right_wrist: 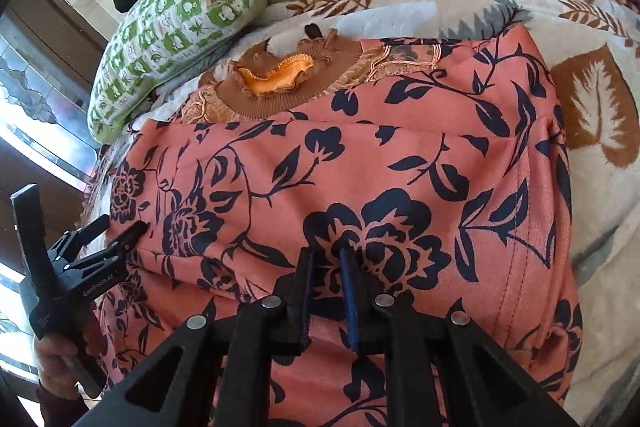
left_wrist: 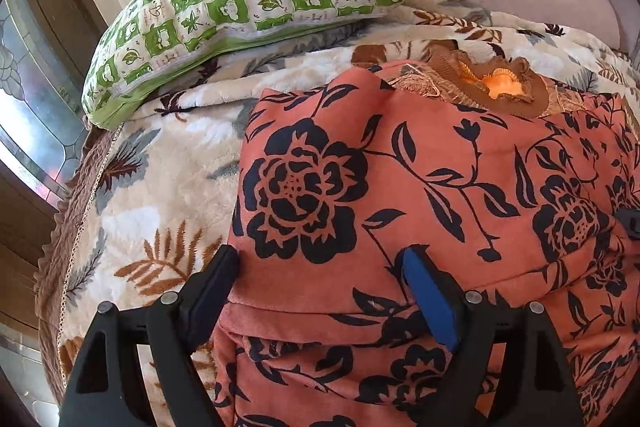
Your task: Fold small clothes
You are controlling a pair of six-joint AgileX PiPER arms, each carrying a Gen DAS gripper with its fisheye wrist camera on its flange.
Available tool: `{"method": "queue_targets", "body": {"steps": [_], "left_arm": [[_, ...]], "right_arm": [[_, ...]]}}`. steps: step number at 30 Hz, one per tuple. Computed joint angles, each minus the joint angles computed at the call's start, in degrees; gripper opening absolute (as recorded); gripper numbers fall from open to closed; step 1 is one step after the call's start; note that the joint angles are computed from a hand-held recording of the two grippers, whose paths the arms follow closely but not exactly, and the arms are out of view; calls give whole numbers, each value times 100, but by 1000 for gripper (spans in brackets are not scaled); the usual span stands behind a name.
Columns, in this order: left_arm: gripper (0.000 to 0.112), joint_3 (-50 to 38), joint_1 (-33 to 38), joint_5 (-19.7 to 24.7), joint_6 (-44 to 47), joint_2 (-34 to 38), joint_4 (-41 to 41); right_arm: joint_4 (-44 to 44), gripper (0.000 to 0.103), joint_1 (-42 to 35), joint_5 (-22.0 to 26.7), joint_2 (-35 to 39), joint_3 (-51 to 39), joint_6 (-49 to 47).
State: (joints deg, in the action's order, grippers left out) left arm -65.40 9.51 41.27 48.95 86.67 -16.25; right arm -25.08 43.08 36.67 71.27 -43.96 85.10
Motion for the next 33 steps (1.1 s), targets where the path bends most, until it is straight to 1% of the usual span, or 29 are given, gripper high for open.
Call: {"method": "queue_targets", "body": {"steps": [1, 2, 4, 6, 7, 8, 10, 13, 17, 19, 22, 24, 26, 27, 29, 30, 31, 33], "left_arm": [[85, -12, 22, 26, -8, -4, -23], [85, -40, 21, 51, -64, 12, 8], [85, -17, 6, 41, -147, -25, 51], [85, 41, -39, -39, -194, -67, 112], [85, 63, -61, -84, -208, -72, 143], [85, 77, -71, -109, -212, -74, 160], [85, 107, -91, -161, -236, -71, 194], [85, 128, -94, -208, -238, -61, 197], [86, 220, -126, -343, -264, -80, 240], [86, 247, -123, -386, -246, -81, 231], [89, 241, -103, -402, -287, -48, 221], [95, 210, -92, -418, -468, 12, 283], [101, 78, 7, -267, -717, 171, 231], [103, -47, 118, -99, -833, 305, 95], [103, -320, 399, 363, -852, 590, -377], [103, -353, 481, 442, -859, 654, -526], [103, -251, 457, 312, -819, 596, -533], [103, 83, 316, -138, -825, 378, -401]], "right_arm": [[-292, 17, 129, -10, -92, 60, 365], [-517, 17, 209, 85, -88, 31, 596], [-879, 17, 496, 612, 61, -168, 978], [-970, 17, 567, 786, 167, -216, 1083], [-809, 17, 478, 717, 224, -211, 919], [-572, 17, 236, 555, 286, -163, 621], [-622, 17, 49, 345, 186, 13, 592], [-550, 18, -2, 280, 190, 22, 542], [-606, 18, -47, 49, 109, 214, 812], [-605, 18, -27, 82, 97, 210, 842], [-835, 18, 41, -3, 98, 288, 1278], [-969, 18, 106, 3, 109, 305, 1527], [-973, 18, 123, 54, 106, 292, 1515], [-980, 18, 134, 81, 102, 285, 1498], [-1050, 18, 159, 89, 94, 303, 1541], [-1088, 18, 176, 98, 86, 316, 1578], [-1109, 18, 200, 123, 92, 311, 1603], [-1160, 18, 271, 198, 120, 282, 1698]]}}
